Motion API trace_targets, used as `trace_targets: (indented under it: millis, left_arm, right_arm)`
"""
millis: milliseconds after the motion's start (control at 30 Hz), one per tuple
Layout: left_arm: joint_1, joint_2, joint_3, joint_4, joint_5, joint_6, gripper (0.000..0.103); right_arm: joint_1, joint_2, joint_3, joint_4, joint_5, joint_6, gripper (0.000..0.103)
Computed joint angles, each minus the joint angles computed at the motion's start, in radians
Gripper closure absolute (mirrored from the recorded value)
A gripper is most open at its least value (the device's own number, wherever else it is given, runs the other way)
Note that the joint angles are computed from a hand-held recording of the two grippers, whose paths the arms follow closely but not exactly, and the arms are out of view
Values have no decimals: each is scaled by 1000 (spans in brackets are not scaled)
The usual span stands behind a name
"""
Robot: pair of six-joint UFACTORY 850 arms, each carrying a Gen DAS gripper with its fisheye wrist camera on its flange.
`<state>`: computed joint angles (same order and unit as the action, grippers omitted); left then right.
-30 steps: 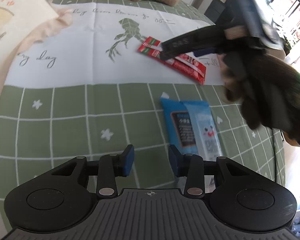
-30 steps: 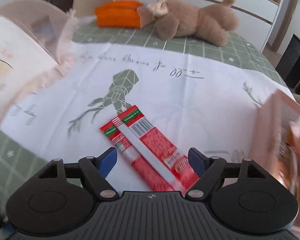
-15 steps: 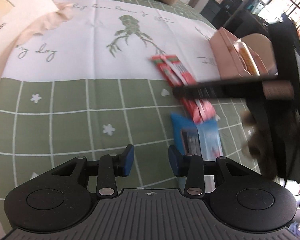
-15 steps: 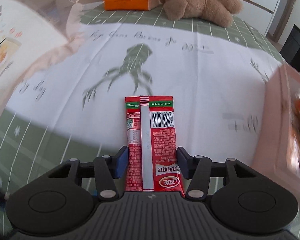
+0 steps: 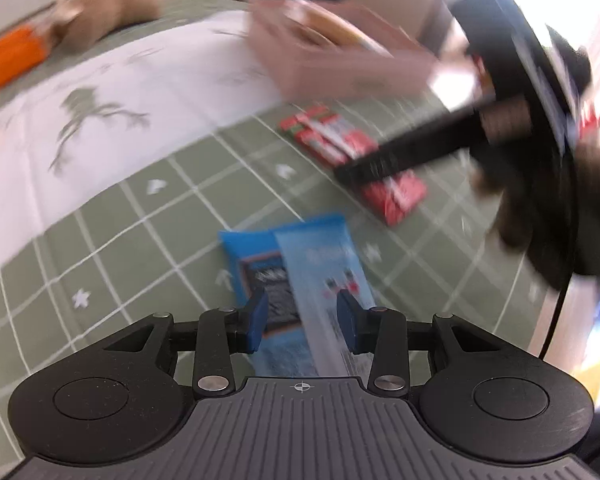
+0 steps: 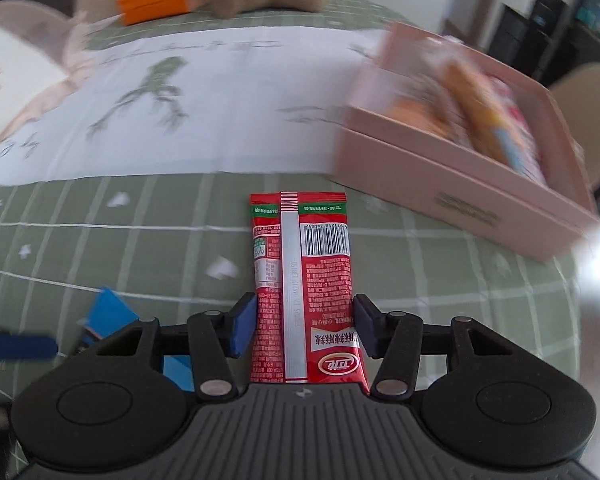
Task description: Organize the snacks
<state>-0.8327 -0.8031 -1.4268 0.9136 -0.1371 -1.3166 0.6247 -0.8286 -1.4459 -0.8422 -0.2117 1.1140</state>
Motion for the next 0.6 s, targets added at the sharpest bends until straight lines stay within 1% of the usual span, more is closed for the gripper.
trace_targets:
  millis: [33, 67, 167, 200, 233, 267, 300, 400, 467, 500, 533, 600]
  left_arm:
    - [-10, -8, -13, -18, -25, 54, 61]
    - [-19, -15, -25, -3, -49, 66, 60]
    - [-24, -23, -33, 84, -71, 2, 58]
    - [-23, -28, -37, 129, -84, -38, 58]
    - [-27, -25, -30, 192, -102, -100, 58]
    - [-24, -27, -28, 244, -120, -152, 58]
    - [-22, -31, -31, 265, -131, -180, 58]
    - [-10, -38, -38, 326, -146, -260, 58]
    - [-4, -42, -39, 374, -162, -319, 58]
    - [-2, -41, -37, 382, -166, -336, 58]
    - [1, -38, -34, 382, -166, -345, 58]
    - [7, -32, -31, 346, -161, -330, 58]
  right_arm:
    - [-4, 12, 22, -24, 4, 42, 51]
    - [-6, 23, 41, -37, 7, 71, 49]
    - [-2, 46, 88, -98, 14, 180, 40]
    - [0, 54, 104, -104, 15, 205, 32]
    - [2, 61, 117, -129, 11, 244, 28]
    - [7, 66, 132, -183, 7, 316, 23]
    - [12, 77, 154, -252, 4, 404, 20]
    - [26, 99, 198, -383, -6, 573, 17]
    - [38, 102, 209, -435, -18, 650, 13]
    - [45, 107, 222, -499, -25, 727, 11]
    - [50, 108, 228, -529, -29, 766, 10]
    - [58, 110, 242, -562, -37, 822, 0]
